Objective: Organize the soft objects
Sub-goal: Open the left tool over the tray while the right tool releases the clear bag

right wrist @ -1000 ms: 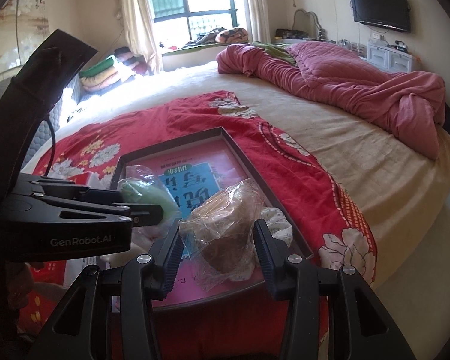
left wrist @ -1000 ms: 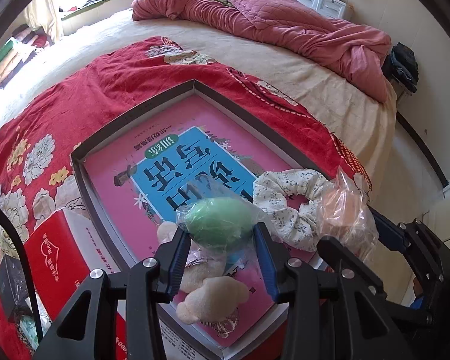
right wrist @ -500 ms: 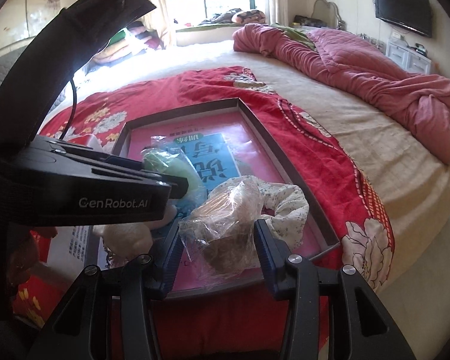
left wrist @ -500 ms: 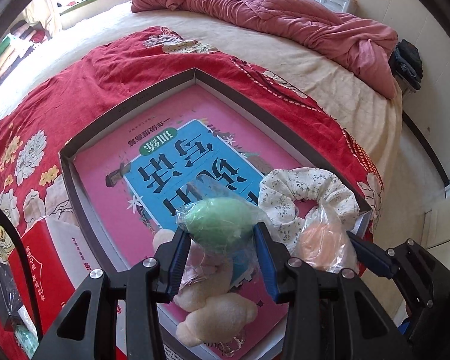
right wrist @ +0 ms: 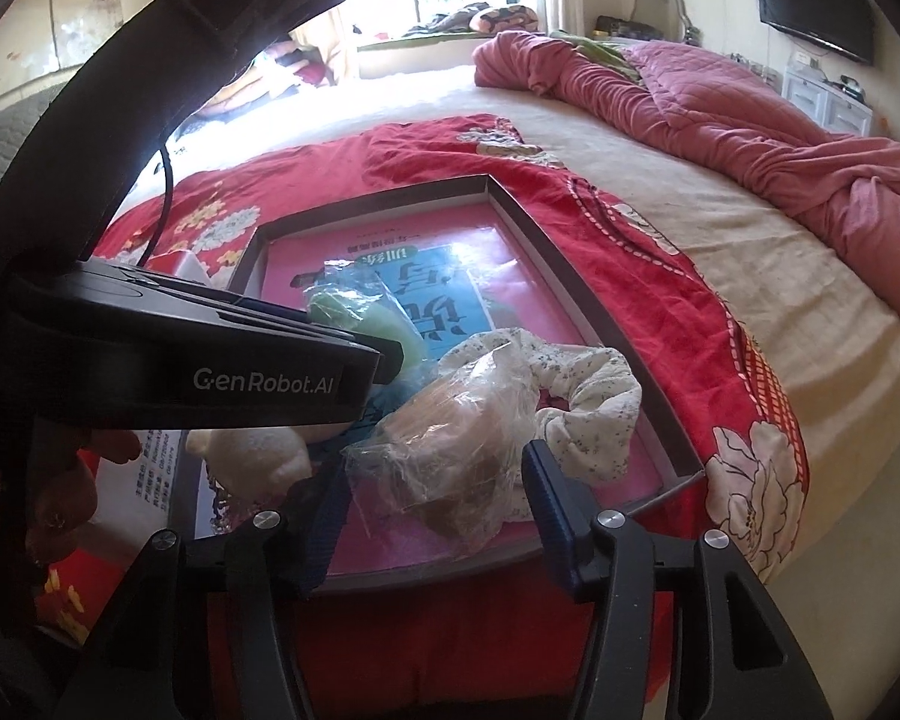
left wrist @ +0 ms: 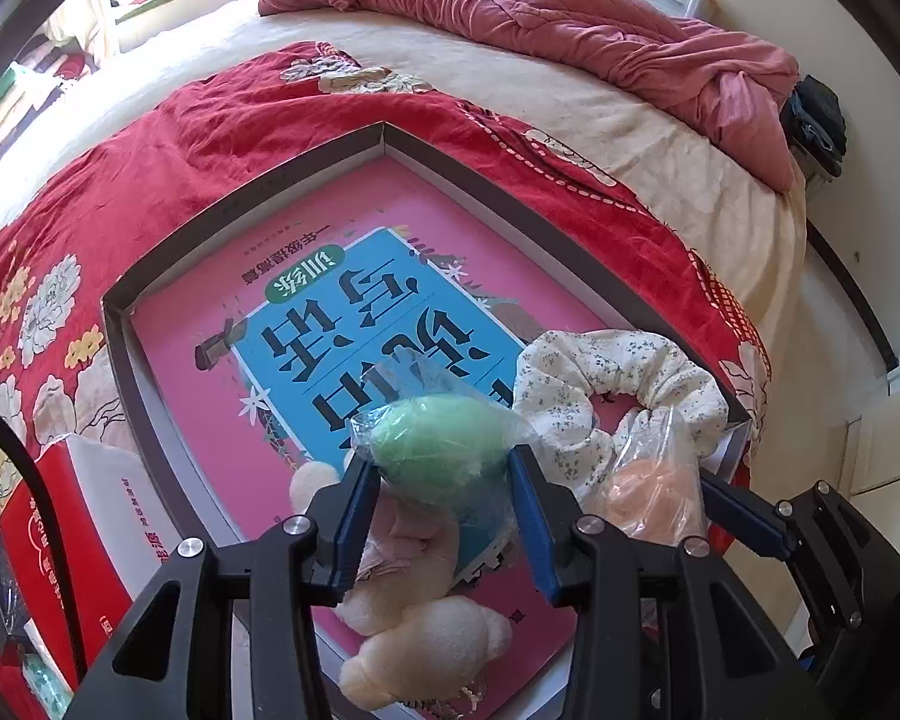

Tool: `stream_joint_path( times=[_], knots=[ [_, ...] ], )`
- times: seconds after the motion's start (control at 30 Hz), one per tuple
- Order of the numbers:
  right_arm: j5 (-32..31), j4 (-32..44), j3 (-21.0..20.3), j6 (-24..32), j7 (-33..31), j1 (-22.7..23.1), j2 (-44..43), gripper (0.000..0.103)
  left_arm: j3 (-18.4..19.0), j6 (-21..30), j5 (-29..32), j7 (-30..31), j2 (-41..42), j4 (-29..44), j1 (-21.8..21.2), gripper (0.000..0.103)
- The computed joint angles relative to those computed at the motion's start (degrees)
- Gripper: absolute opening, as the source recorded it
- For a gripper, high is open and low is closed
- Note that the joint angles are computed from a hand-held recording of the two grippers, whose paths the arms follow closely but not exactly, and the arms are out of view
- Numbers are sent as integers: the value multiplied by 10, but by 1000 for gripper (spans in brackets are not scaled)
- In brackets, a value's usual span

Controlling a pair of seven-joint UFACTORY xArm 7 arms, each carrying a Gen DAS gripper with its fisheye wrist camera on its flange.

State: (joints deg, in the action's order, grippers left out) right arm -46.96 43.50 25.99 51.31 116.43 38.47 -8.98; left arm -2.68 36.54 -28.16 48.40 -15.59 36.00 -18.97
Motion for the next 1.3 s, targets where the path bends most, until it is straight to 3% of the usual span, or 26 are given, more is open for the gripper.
stream_joint_path(
  times=[0.27,0.97,1.3],
  knots=[
    [4,7,0,18,-4,3,3,72,-2,2,1,-5,8,4,0,45],
    [-12,14,1,41,3,12,3,77,4,39,-7,-13,8,21,16,57],
    [-24,10,7,42,25,8,-5,77,20,55,-13,-22,-36,16,30,64]
  ],
)
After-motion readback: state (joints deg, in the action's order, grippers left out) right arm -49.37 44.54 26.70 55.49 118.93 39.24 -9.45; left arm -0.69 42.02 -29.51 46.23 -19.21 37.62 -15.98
